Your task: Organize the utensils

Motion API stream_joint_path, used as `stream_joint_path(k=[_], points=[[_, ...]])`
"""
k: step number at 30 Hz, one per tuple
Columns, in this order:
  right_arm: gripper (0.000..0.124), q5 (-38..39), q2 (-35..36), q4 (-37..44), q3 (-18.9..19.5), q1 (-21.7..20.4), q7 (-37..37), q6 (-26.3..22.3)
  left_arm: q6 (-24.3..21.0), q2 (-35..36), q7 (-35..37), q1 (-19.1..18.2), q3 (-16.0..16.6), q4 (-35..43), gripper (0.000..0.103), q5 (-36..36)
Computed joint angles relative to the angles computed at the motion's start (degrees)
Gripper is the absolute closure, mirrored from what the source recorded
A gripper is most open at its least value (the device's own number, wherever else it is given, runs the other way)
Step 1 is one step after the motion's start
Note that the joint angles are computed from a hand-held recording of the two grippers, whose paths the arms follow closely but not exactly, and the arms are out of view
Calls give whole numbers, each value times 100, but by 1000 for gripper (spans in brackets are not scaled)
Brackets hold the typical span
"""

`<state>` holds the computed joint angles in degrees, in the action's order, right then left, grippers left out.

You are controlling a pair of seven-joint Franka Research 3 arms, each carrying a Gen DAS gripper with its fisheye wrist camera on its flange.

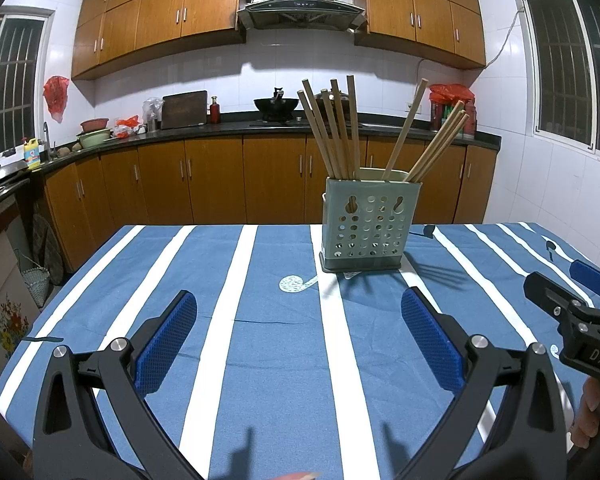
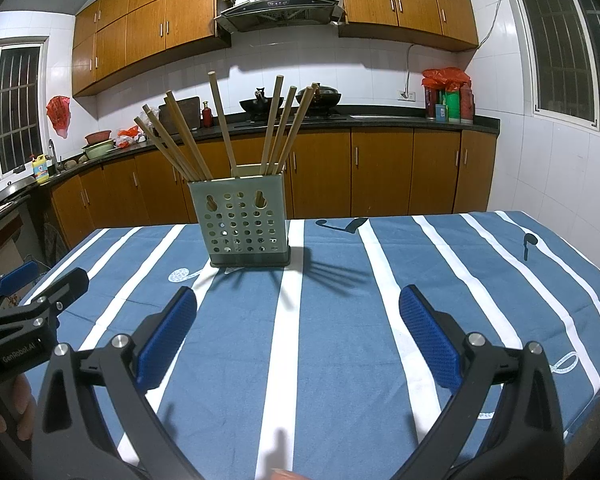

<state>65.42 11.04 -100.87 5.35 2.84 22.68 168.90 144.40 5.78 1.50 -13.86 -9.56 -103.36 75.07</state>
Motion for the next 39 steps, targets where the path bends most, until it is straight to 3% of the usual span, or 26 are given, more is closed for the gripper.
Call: stream_joint_path(k=[39], points=[[25, -66, -3, 9, -6, -7, 70, -23, -17, 11, 46, -17, 5, 21, 2, -53]])
